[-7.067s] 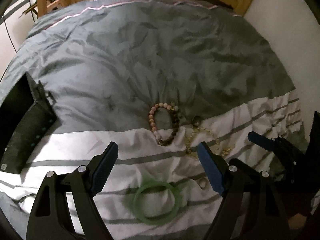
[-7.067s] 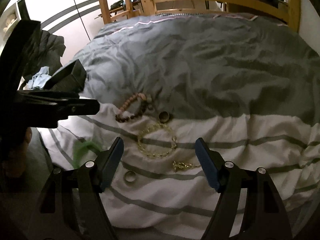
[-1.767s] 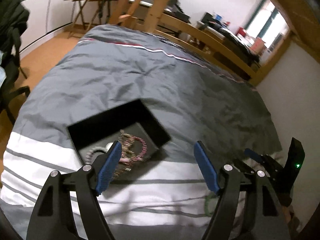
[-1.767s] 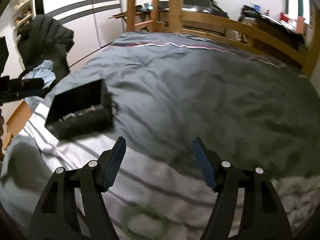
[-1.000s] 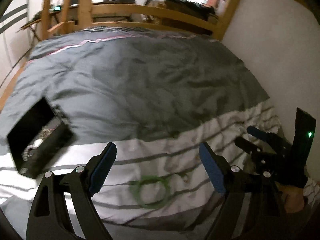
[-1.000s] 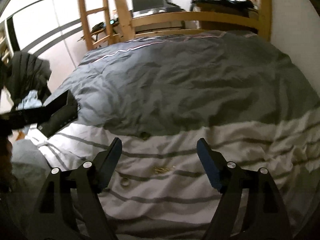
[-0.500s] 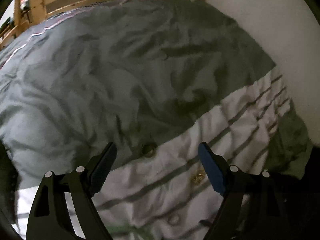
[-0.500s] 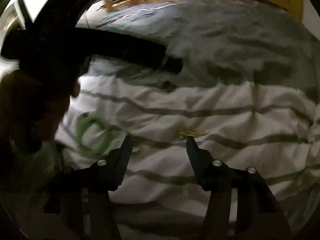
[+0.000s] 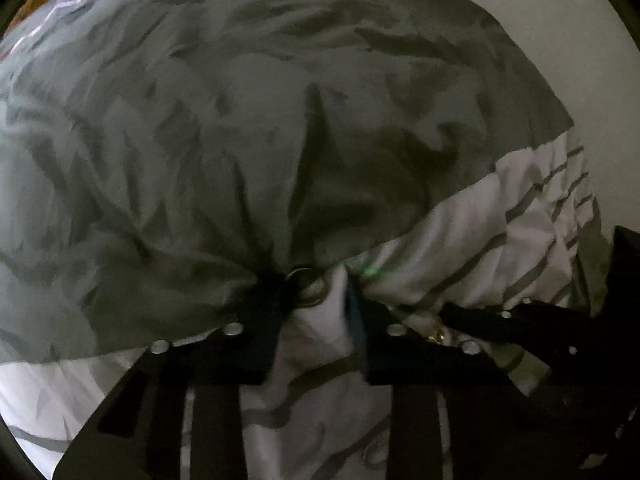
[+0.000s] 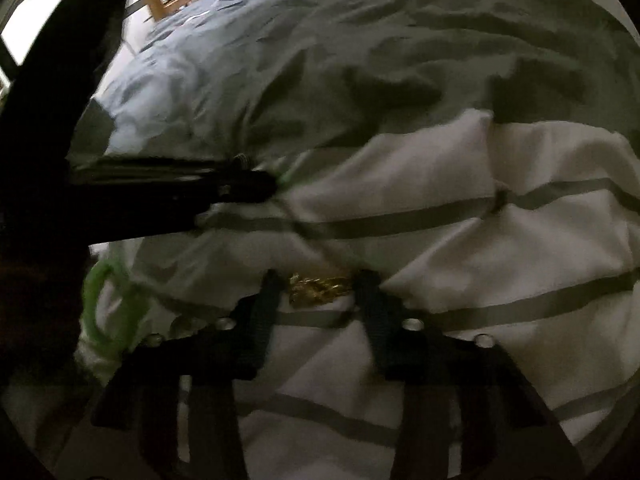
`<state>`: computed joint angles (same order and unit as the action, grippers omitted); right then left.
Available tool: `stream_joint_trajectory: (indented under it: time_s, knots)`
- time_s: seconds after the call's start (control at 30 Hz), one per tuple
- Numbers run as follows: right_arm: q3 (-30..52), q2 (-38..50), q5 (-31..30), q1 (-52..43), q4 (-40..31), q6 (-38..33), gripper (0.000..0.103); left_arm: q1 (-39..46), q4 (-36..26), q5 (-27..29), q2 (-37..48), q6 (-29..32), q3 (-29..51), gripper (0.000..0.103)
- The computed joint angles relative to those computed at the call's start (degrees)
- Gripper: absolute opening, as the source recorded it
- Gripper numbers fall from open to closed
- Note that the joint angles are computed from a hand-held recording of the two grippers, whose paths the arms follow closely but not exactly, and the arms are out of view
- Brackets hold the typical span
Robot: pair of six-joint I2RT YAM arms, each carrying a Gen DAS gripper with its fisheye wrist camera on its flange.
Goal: Organize jewelry
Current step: 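Grasp the dark ring with the left tool while the right tool grasps the small gold piece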
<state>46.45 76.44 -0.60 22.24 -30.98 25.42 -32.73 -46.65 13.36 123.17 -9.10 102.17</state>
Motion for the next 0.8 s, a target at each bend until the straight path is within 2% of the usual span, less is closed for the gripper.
stream_joint_trajectory:
  time_s: [0.03, 0.1, 0.4, 0.43, 0.47, 0.53, 0.8]
  knots:
    - [-0.1, -0.4, 0.5, -0.2, -0.5, 0.5, 0.021, 0.2, 0.0, 0.6, -0.7, -0.3, -0.8, 0.022]
    - [-0.7, -1.8, 0.9, -0.8, -1.2, 0.9, 0.015, 0.2, 0.1, 0.5, -2.4, -0.4, -2.9, 0.02]
    - [-4.4, -9.6, 1.5, -4.1, 1.7, 3.4, 0.015, 1.1, 0.5, -1.2, -7.5, 0.4, -8.0, 0.019]
    - [-4.4, -9.8, 0.8, -4.9, 1.9, 3.6, 0.015, 1.1, 0.7, -1.8, -8.4, 0.6, -8.8, 0.015]
    - [-4.2, -9.5, 0.6, -5.2, 2.2, 3.9, 0.015, 0.9, 0.4, -2.0, -8.9, 0.5, -9.1, 0.006]
    - [-4.5, -9.9, 0.3, -5.8, 2.6, 4.2, 0.015, 0.8, 0.1, -3.4, -9.2, -0.2, -9.0, 0.006]
    - [-5.0, -10.9, 0.9, -5.2, 4.0, 4.6, 0.015, 1.6, 0.5, -2.9, -9.4, -2.3, -8.4, 0.006]
